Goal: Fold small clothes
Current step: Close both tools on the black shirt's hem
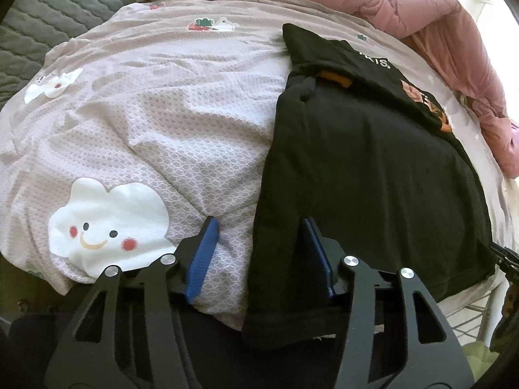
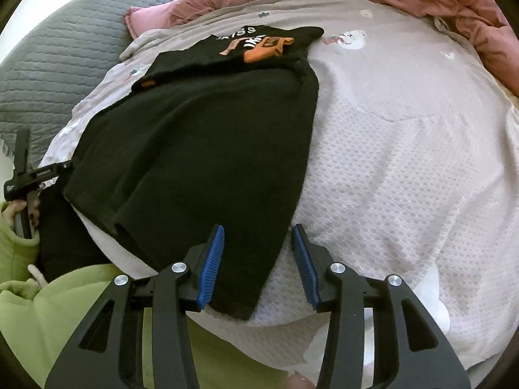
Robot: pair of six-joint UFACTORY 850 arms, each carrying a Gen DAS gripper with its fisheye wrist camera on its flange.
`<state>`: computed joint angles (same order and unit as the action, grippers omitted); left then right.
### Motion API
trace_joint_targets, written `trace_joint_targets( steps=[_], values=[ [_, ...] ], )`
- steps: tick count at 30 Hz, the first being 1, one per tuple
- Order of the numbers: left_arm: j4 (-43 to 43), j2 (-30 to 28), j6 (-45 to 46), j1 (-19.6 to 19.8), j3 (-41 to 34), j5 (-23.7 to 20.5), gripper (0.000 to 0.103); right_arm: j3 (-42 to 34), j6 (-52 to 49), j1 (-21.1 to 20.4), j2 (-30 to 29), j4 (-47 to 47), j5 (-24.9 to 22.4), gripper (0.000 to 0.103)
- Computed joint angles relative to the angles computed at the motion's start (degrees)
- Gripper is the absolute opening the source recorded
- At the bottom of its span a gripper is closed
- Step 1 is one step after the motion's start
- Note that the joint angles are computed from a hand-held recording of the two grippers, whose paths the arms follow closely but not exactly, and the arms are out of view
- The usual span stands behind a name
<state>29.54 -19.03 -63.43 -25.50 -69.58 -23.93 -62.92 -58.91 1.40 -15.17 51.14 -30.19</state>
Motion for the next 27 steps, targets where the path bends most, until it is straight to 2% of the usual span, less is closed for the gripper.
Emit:
trace_joint_targets(
  steps=[2, 4, 6, 7, 8, 10, 16, 17, 18, 20, 27],
  values=[
    [0.07, -0.03, -0.12, 0.00, 0.03, 0.07, 0.046, 0.13, -2.01, 0.21, 0.04, 2.05, 0.30, 0.021],
    [0.01, -0.05, -0.05, 0.00, -0.01, 0.08, 0.046, 0.11, -3.05, 0.36, 0.12, 3.16, 0.30, 0.017],
    [0.35, -0.07, -0.42, -0.04, -0.01, -0.11, 0.046, 0.37, -3.84, 0.70, 0.48, 3.24, 0.91, 0.017],
    [0.77, -0.07, -0.83, -0.08, -0.04, -0.21, 0.042, 0.47, -4.48, 0.69, 0.47, 3.51, 0.72, 0.017],
    [1.26, 0.00, -1.20, -0.14, 0.00, -0.10, 0.032, 0.41, -4.59, 0.63, 0.28, 3.51, 0.57, 0.017],
    [0.53, 0.22, 0.18, -0.20, 0.09, 0.75, 0.021, 0.08, -4.40, 0.21, -0.41, 3.60, -0.65, 0.020],
    [-3.40, -0.15, 3.70, 0.28, -0.13, 1.55, 0.022, 0.02, -6.30, -0.09, -0.95, 5.66, -1.21, 0.021],
    [-2.78, -0.14, 3.19, 0.20, -0.13, 1.54, 0.022, 0.15, -7.08, -0.02, -0.90, 6.26, -0.99, 0.019],
    [-2.06, -0.17, 2.55, 0.04, -0.14, 1.45, 0.020, 0.27, -7.48, 0.08, -0.76, 6.49, -0.67, 0.015],
    [-0.96, 0.13, 1.69, -0.14, 0.11, 2.13, 0.005, 0.78, -9.68, 0.04, -0.16, 8.43, -0.23, 0.009],
    [4.59, 2.92, -4.38, 0.01, 0.79, 5.06, 0.003, 1.32, -18.76, -1.19, 2.21, 16.81, -1.62, 0.007]
  ],
)
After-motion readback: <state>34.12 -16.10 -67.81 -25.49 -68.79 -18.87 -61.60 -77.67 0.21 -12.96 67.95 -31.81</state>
